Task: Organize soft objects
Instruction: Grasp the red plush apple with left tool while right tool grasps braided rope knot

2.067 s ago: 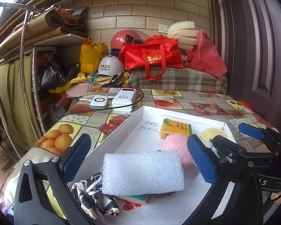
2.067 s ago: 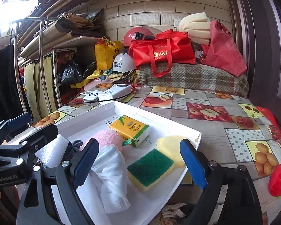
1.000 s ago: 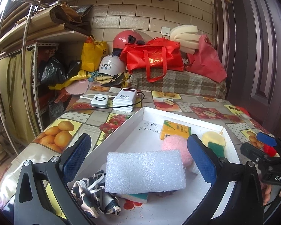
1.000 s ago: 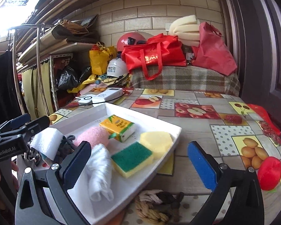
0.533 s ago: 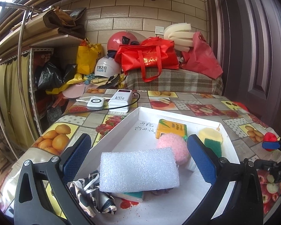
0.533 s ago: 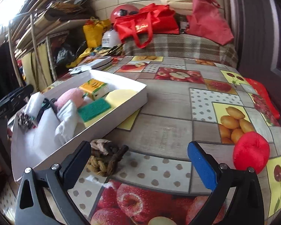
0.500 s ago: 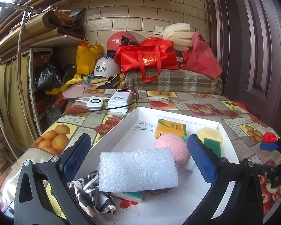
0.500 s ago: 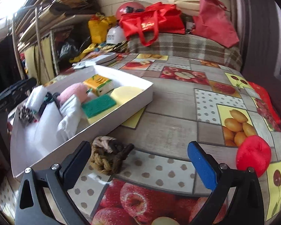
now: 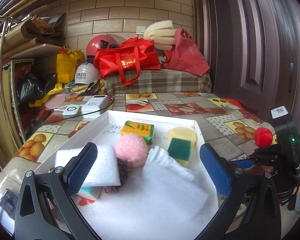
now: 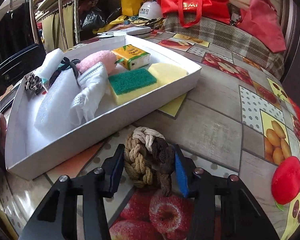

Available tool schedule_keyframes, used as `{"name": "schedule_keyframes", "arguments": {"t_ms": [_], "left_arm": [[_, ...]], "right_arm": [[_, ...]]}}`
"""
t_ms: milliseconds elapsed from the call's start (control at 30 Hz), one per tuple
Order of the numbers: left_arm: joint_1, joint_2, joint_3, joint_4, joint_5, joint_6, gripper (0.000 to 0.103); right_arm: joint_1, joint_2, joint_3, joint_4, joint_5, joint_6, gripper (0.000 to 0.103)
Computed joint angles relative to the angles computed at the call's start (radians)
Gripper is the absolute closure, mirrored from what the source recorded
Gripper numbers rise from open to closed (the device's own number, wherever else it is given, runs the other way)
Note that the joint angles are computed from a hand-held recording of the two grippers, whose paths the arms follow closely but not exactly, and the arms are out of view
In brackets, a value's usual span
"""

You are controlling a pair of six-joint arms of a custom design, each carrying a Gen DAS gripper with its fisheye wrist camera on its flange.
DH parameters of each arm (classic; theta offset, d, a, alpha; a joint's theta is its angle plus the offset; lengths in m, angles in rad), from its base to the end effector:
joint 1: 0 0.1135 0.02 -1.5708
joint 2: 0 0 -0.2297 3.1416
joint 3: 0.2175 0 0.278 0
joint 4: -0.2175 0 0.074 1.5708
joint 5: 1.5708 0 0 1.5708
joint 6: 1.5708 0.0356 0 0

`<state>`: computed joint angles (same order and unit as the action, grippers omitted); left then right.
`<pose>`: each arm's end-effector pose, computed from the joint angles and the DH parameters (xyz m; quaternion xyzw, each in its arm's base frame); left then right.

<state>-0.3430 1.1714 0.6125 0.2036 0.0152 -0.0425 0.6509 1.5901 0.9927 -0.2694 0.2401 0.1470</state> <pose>0.2780 -0.0999 0.1939 0.1272 0.8110 -0.1155 0.5592 0.2859 0.2071 0.1573 -0.1923 0.9128 0.0294 0.3591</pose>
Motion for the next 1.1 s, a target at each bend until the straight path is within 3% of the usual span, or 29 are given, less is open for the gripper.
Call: {"name": "schedule_keyframes", "arguments": {"t_ms": [233, 367, 433, 500, 633, 767, 900, 1100], "left_arm": [[-0.218, 0.031, 0.033, -0.027, -0.123, 0.033, 0.000], [-0.328, 0.085, 0.083, -0.049, -0.175, 0.065, 0.000], [-0.371, 0.155, 0.150, -0.078, -0.172, 0.057, 0.000], [-0.412, 0.269, 0.267, -0.151, -0.165, 0.033, 0.000], [-0.484, 0.509, 0.524, -0.256, -0.129, 0.072, 0.000], [-0.535, 0.716, 0.775, -0.338, -0.144, 0.148, 0.000], [-0.549, 0.877, 1.003, -0.440, -0.134, 0.137, 0.001], [-0.565, 1.162, 1.444, -0.716, -0.104, 0.137, 0.001]], "right_arm": [[-0.029, -0.382, -0.318, -0.049, 0.082, 0.004, 0.058], [-0.223, -0.692, -0.478, -0.169, 0.069, -0.003, 0.058], [-0.370, -0.771, -0.506, -0.215, 0.051, -0.021, 0.058], [-0.535, -0.774, -0.505, -0.227, 0.014, -0.032, 0.058], [-0.775, -0.792, -0.517, -0.198, -0.193, -0.009, 0.058], [-0.776, -0.805, -0.528, -0.183, -0.236, -0.023, 0.058], [-0.804, -0.833, -0.546, -0.192, -0.290, -0.063, 0.058], [-0.852, -0.823, -0.551, -0.188, -0.374, -0.061, 0.057]]}}
